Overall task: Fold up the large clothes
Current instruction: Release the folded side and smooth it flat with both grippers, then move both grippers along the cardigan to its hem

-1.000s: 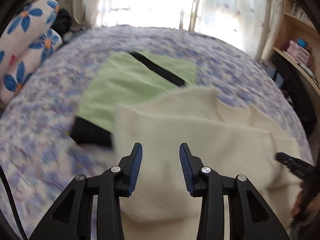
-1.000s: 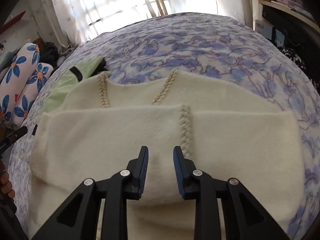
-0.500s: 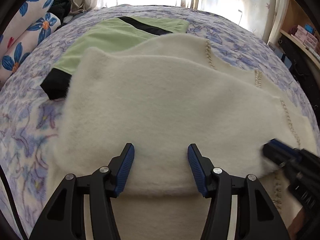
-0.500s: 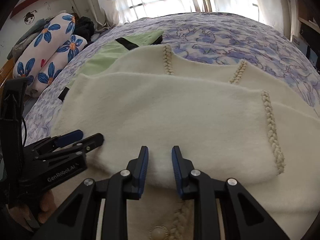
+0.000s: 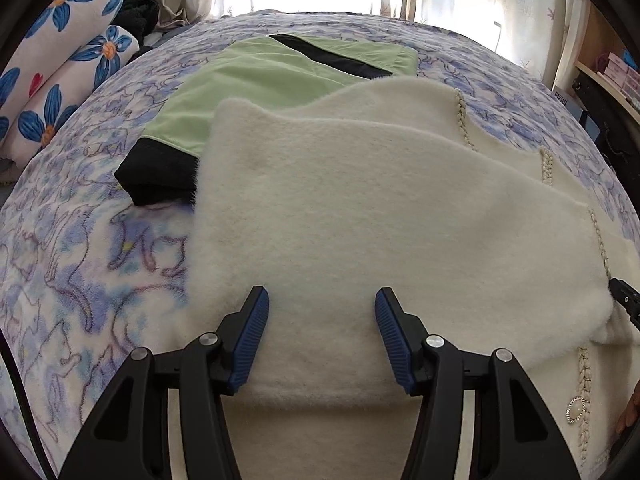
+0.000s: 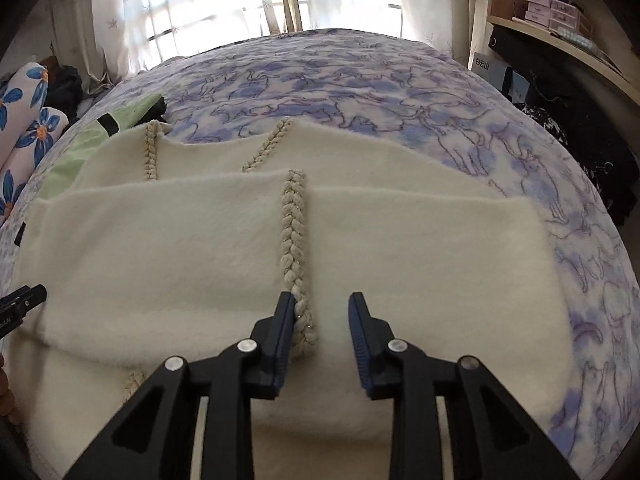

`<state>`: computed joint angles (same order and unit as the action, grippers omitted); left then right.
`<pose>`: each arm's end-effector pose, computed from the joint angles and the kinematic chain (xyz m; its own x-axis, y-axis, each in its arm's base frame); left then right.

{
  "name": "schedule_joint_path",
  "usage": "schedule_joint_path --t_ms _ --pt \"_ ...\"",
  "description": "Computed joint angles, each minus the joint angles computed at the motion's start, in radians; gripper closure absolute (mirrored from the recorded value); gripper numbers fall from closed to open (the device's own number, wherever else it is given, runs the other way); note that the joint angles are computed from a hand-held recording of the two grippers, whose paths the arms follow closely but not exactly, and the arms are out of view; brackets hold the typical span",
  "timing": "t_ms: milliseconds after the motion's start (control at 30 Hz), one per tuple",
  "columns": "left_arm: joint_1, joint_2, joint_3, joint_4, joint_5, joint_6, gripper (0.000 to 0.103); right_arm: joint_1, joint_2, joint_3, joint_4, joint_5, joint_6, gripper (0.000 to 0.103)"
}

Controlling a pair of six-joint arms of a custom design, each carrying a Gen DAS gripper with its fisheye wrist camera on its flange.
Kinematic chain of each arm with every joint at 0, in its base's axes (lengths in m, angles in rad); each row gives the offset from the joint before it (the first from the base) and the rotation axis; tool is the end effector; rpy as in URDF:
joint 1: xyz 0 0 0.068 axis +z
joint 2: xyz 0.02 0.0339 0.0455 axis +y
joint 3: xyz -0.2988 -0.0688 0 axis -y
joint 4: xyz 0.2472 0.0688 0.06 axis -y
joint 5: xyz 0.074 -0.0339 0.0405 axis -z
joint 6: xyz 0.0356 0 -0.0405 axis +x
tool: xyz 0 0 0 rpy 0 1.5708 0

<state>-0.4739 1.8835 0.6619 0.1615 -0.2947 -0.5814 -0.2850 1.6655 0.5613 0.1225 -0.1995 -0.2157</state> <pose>0.2767 -0.1303 0.0918 -0.8192 -0.1705 -0.5476 -0.1669 0.9843 -0.0567 0.2645 -0.0701 0.1266 -0.8158 0.0204 -0.5780 -0.0048 0.9991 0.0420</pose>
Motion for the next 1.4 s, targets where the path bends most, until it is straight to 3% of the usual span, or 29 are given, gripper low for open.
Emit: schedule_joint_path --t_ms 400,600,800,1000,1167,1300,1400 --pt "-0.005 -0.077 -0.006 -0.097 0.021 -0.021 0.040 -0.027 -0.076 0.006 -0.113 -0.050 0.035 0.075" --pt "-0.050 -0.194 -0.050 -0.167 -0.016 -0.045 0.032 -0.053 -0.206 -0.034 -0.191 -0.093 0.029 0.075" --pt "-0.122 -0.364 -0.085 -0.283 -0.060 -0.089 0.031 -0.106 -0.384 -0.058 -0.332 -0.172 0.009 0.075" --pt "-0.224 -0.582 -0.085 -0.484 -0.162 -0.173 0.031 -0.187 -0.579 -0.021 -0.557 -0.276 -0.044 0.075" --pt "-0.354 -0.753 -0.048 -0.719 -0.266 -0.296 0.030 -0.293 -0.714 0.044 -0.803 -0.437 -0.123 0.075" --pt "-0.505 -0.841 0.002 -0.936 -0.370 -0.454 0.026 -0.387 -0.823 0.103 -1.008 -0.537 -0.228 0.075" --pt "-0.644 -0.877 0.037 -1.102 -0.442 -0.615 0.023 -0.496 -0.858 0.156 -1.185 -0.616 -0.383 0.071"
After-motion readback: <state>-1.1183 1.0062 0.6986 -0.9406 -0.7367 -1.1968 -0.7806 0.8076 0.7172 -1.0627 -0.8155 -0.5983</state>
